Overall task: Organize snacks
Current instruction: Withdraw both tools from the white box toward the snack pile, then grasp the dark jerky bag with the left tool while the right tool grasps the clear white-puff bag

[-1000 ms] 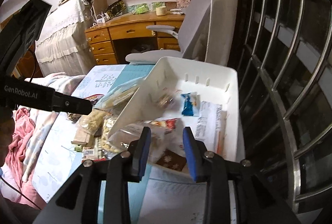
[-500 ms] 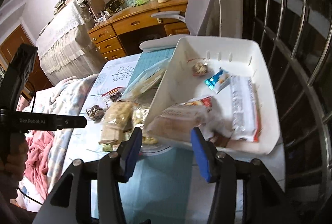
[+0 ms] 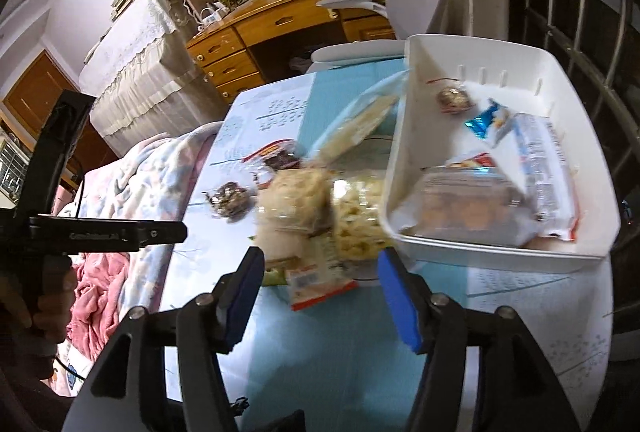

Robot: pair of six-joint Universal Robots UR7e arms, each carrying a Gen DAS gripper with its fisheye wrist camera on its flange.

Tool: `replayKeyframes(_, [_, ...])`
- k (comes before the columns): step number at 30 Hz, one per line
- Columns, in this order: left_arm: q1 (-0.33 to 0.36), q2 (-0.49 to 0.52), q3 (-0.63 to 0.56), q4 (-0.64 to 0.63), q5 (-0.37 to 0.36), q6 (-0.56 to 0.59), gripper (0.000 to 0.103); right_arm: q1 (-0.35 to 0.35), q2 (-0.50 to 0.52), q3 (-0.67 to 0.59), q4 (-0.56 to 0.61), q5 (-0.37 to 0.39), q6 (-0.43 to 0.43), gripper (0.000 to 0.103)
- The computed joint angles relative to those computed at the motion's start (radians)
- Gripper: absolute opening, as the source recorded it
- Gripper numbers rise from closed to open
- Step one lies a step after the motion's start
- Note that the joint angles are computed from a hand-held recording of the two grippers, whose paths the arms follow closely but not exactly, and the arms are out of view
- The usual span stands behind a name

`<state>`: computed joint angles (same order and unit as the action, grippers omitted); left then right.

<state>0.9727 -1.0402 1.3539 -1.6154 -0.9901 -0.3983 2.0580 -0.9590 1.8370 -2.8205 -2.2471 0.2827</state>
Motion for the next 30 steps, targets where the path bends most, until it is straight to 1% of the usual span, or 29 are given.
replayKeyframes(2, [0.015,0.004,-0.014,0.008,0.011,0.020,0.059,0.002,0.029,-0.023,-0.001,0.010,0.008,0.061])
replayKeyframes(3, [0.021,0.007,-0.019,0.012,0.016,0.026,0.065,0.003,0.038,-0.030,0.000,0.011,0.013,0.063])
replayKeyframes(5, [0.035,0.013,-0.031,0.013,0.032,0.046,0.072,0.002,0.067,-0.052,-0.002,0.018,0.029,0.067])
replayKeyframes(8, [0.057,0.022,-0.044,-0.012,0.047,0.098,0.073,0.001,0.100,-0.081,0.010,0.014,0.062,0.069])
replayKeyframes(11, [0.078,0.035,-0.053,-0.046,0.063,0.160,0.078,0.002,0.143,-0.112,0.006,-0.010,0.092,0.069])
replayKeyframes(13, [0.085,0.038,-0.038,-0.104,0.084,0.236,0.078,0.003,0.170,-0.135,0.009,-0.031,0.104,0.069])
replayKeyframes(15, [0.091,0.041,-0.017,-0.179,0.103,0.325,0.080,0.002,0.195,-0.157,0.016,-0.047,0.111,0.069])
replayKeyframes(21, [0.115,0.071,0.005,-0.311,0.103,0.524,0.081,-0.006,0.266,-0.221,0.039,-0.114,0.134,0.069])
replayKeyframes(25, [0.138,0.103,-0.003,-0.349,0.082,0.599,0.081,-0.011,0.306,-0.262,0.062,-0.158,0.134,0.069])
replayKeyframes(28, [0.153,0.123,-0.008,-0.369,0.083,0.631,0.081,-0.012,0.335,-0.296,0.077,-0.202,0.124,0.069])
replayKeyframes(30, [0.164,0.139,-0.021,-0.367,0.081,0.644,0.081,-0.013,0.348,-0.312,0.085,-0.218,0.116,0.069])
